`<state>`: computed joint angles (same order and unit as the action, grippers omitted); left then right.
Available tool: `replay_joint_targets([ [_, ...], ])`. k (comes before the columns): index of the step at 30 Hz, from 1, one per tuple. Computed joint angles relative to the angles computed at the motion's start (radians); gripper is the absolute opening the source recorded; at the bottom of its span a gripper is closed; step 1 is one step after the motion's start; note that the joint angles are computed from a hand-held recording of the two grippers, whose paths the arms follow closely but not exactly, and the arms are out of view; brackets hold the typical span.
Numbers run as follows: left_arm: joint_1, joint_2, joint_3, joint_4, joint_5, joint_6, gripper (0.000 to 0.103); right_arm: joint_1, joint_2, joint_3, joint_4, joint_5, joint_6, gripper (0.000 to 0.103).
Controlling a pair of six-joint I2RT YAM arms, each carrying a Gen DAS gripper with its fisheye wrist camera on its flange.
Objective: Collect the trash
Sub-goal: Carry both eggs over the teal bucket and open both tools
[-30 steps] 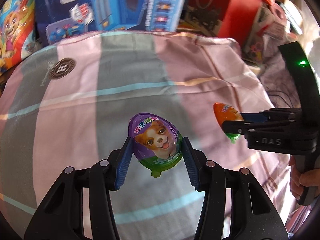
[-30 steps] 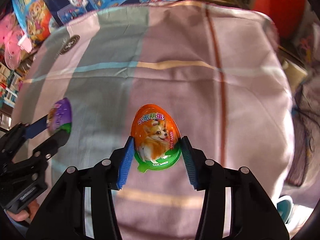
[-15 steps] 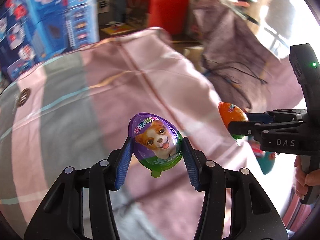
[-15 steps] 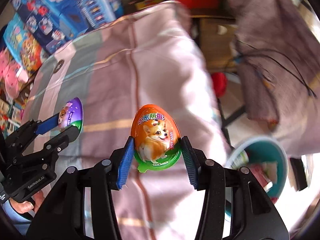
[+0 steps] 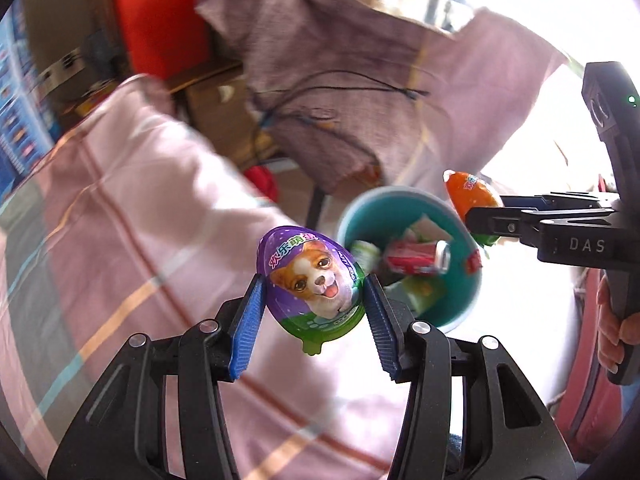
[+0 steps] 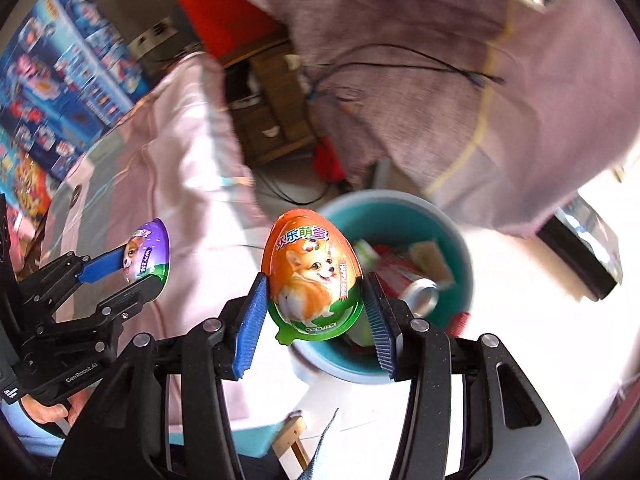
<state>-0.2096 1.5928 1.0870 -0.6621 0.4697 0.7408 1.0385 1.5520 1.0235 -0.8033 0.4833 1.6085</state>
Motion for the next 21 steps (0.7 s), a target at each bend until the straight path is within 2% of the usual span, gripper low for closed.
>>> replay_joint_targets([
  [8, -0.201, 0.005, -0.065, 0.061, -0.083, -0.089, 0.052, -0.006, -0.108, -0.193, 0.096, -0.036, 0.064, 0.046],
  [16, -0.314, 0.083, -0.06, 0.108, -0.144, -0.139, 0.055, -0.054, -0.147, -0.285, 0.169, -0.075, 0.048, 0.046],
  [17, -0.319, 0.089, -0.061, 0.115, -0.151, -0.141, 0.056, -0.061, -0.145, -0.288, 0.177, -0.081, 0.04, 0.046],
  [20, -0.317, 0.098, -0.063, 0.13, -0.168, -0.148, 0.078, -0.082, -0.138, -0.297, 0.205, -0.1, 0.016, 0.047],
  [21, -0.313, 0.095, -0.068, 0.143, -0.168, -0.151, 0.079, -0.091, -0.132, -0.295, 0.212, -0.107, 0.004, 0.047],
])
